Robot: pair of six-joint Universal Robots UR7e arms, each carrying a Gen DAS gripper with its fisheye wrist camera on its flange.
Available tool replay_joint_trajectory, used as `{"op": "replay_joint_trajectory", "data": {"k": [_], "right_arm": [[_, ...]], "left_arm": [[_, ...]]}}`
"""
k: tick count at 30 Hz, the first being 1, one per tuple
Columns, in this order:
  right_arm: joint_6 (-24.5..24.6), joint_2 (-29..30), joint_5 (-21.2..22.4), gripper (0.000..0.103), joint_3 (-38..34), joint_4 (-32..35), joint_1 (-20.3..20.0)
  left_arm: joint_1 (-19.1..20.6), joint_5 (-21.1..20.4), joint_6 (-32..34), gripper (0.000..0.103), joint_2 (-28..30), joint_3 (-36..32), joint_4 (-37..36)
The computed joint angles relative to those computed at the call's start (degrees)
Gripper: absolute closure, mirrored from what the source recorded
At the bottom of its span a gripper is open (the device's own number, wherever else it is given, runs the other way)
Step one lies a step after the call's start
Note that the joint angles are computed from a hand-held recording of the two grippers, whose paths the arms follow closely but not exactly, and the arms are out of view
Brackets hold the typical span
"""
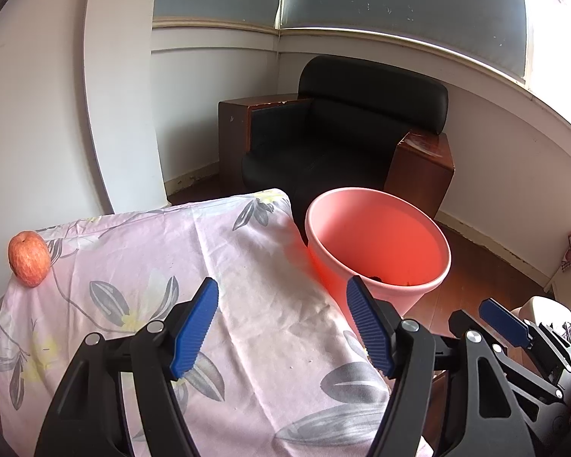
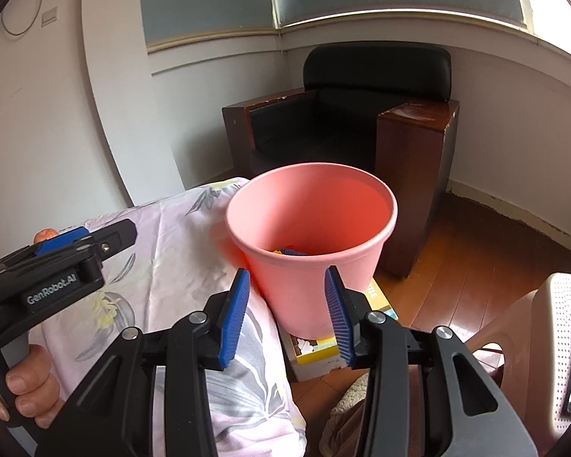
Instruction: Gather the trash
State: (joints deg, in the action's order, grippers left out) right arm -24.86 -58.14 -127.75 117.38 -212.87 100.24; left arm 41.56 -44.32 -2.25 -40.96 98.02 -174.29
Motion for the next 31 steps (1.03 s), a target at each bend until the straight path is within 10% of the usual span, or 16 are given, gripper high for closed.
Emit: {"op": "replay_joint_trajectory", "data": {"k": [31], "right_arm": [[-0.99, 0.58, -0.24, 0.061, 0.04, -0.53, 0.81]], "left_arm": [[0.43, 0.8, -1.27, 0.036, -0.81, 0.53, 1.1]]}}
